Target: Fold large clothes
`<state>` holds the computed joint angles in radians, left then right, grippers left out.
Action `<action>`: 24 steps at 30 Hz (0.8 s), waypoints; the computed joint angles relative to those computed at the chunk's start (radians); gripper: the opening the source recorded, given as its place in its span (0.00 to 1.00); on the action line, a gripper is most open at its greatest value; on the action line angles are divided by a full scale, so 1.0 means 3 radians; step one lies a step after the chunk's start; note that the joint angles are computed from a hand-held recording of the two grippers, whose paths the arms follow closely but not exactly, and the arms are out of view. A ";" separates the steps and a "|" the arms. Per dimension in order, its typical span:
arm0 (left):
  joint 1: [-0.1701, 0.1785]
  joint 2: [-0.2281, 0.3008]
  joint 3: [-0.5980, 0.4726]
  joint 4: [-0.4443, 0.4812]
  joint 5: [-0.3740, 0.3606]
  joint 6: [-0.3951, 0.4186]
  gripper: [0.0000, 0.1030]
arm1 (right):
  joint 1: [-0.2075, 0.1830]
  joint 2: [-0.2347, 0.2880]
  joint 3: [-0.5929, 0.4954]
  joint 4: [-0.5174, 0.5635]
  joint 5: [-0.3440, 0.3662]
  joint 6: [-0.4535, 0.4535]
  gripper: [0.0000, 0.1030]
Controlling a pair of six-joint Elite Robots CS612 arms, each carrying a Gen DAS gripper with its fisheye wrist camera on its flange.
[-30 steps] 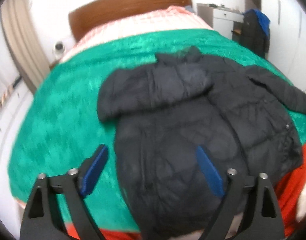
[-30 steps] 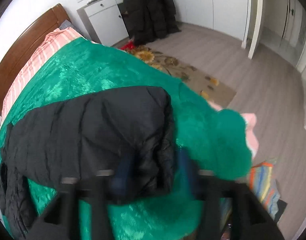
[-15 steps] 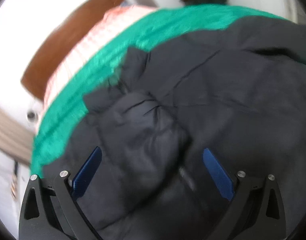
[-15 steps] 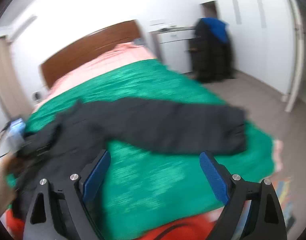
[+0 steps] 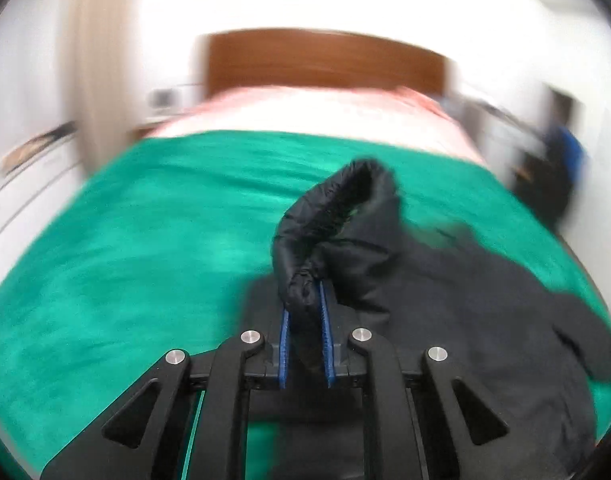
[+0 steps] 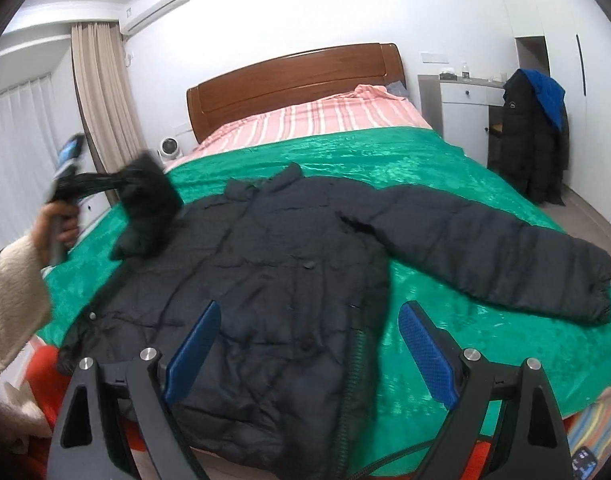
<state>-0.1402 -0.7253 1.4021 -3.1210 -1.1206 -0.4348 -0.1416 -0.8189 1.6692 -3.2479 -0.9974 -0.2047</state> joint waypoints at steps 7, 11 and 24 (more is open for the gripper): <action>0.0316 -0.0388 0.0778 0.0848 0.1133 -0.1548 0.10 | 0.0103 0.0004 -0.0033 0.0130 -0.0005 -0.0202 0.87; 0.0460 -0.0381 0.0910 0.1392 0.0941 -0.2120 0.09 | 0.0138 -0.0041 -0.0018 0.0181 -0.0079 -0.0282 0.87; 0.0422 -0.0306 0.0920 0.1727 0.0672 -0.2245 0.61 | 0.0097 -0.0143 -0.0054 0.0264 -0.0880 -0.0592 0.87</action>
<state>-0.0134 -0.8172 1.6780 -2.6028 -0.9192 -1.1084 -0.1126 -0.8618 1.6529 -3.1687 -1.2614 -0.3824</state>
